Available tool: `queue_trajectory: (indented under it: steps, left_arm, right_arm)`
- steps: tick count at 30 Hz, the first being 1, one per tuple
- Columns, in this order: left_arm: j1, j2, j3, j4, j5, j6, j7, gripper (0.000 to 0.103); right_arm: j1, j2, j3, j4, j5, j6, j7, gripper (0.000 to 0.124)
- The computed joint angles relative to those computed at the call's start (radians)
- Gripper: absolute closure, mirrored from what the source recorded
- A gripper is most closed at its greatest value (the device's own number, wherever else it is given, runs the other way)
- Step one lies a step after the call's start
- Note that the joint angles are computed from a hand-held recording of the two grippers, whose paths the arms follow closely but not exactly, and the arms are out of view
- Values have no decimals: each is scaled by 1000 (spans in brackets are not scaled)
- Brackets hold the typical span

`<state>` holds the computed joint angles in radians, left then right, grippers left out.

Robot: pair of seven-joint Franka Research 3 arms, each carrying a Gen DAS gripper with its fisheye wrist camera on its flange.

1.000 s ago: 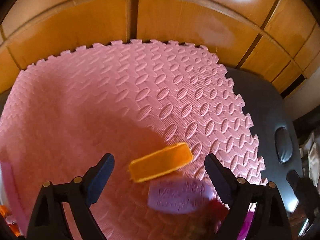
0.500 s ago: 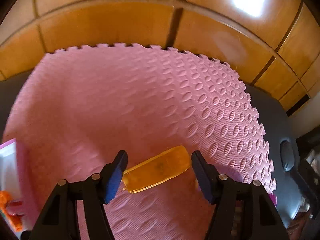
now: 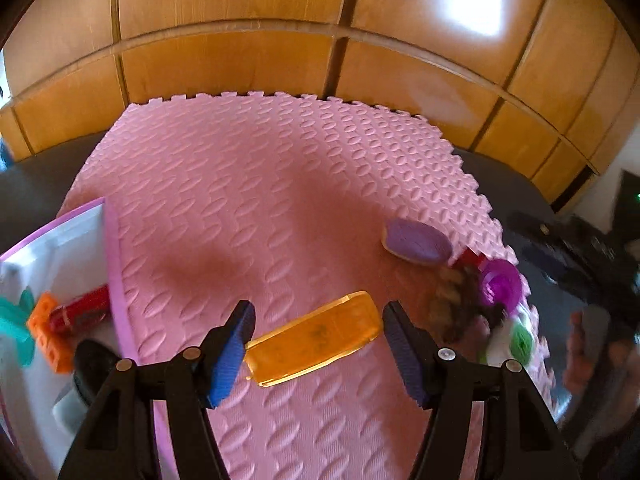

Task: Organize rigid objects

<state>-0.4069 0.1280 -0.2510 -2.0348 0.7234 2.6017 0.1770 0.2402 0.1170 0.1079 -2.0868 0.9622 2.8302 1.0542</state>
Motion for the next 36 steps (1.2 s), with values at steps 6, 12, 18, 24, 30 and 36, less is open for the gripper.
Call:
queue_trajectory:
  steps: [6,12,18,24,30,36]
  left_arm:
    - [-8,-109,-25,-89,78,6,-58,36]
    - [15,-203,-57,-184,88,39,-101,36]
    - [43,-292,-86,-278,80,77,-142,36]
    - [81,-402,-107,-364,70,113,-174,36]
    - [118,-520,-124,-457,27,112,-184,36]
    - [142,-647,-138,-571,-34,86,-209,36]
  right_arm:
    - [9,3,10,17,19,-66,-93,43]
    - [54,28,-1,29,-214,-54,27,43]
    - [111,97,-32,142,-583,-152,212,43]
    - [216,219,-92,333,-1019,-354,356,44]
    - [208,271,-70,391,-1063,-411,380,95]
    - [247,274,-76,374,-1120,-352,460,97]
